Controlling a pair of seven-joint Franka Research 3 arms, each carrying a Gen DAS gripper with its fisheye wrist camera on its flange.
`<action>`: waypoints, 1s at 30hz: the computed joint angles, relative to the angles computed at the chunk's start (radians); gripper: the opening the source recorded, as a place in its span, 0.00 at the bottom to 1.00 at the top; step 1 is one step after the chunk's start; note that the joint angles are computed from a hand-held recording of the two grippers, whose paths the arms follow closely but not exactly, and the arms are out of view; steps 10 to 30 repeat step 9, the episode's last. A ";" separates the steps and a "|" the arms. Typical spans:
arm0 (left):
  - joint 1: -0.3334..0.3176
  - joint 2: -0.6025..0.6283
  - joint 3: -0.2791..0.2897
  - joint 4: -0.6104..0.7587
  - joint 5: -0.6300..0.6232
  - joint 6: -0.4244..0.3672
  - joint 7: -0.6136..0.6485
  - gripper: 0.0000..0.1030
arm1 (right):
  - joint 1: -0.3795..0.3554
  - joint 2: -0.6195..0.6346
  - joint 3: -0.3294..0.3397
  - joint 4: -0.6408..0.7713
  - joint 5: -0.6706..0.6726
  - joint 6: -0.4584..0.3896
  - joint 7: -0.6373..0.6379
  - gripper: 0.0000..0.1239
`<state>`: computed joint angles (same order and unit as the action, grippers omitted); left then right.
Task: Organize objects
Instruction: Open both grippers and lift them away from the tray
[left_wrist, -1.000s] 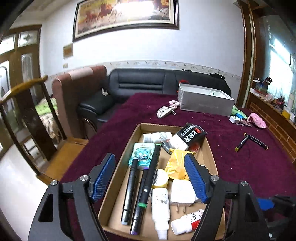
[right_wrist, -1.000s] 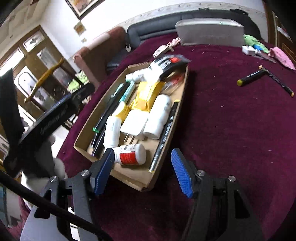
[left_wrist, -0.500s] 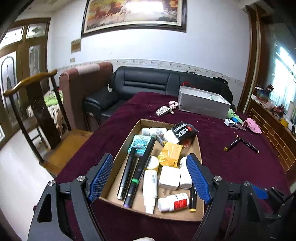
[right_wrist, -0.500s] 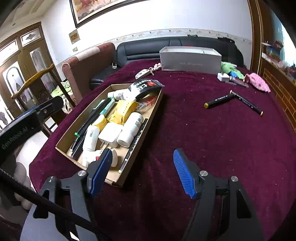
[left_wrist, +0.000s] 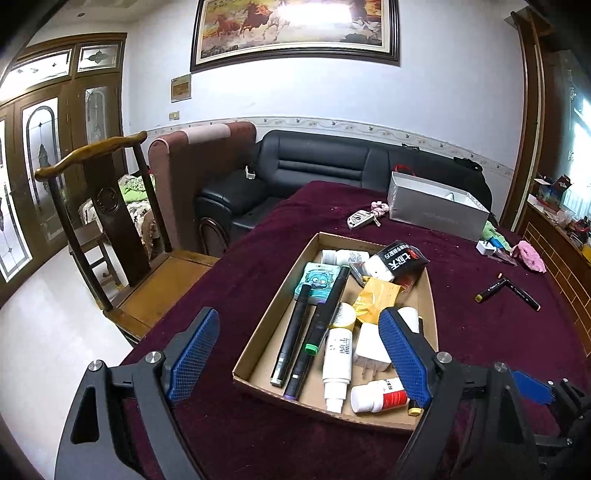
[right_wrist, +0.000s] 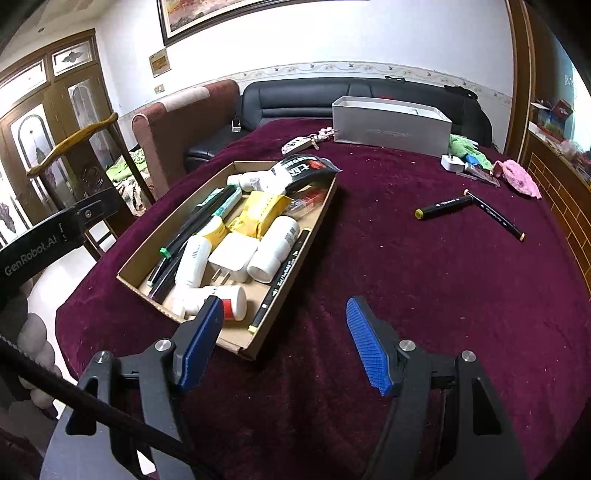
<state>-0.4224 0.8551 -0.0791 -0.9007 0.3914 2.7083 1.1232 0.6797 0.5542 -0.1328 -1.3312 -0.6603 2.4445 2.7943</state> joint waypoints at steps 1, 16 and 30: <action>0.001 0.000 -0.003 0.000 -0.002 0.000 0.003 0.82 | 0.001 0.002 0.000 0.005 0.000 -0.004 -0.003 0.56; 0.006 0.020 -0.022 0.033 -0.027 -0.032 0.042 0.82 | -0.004 0.003 0.001 0.004 0.013 -0.007 0.001 0.58; 0.006 0.020 -0.022 0.033 -0.027 -0.032 0.042 0.82 | -0.004 0.003 0.001 0.004 0.013 -0.007 0.001 0.58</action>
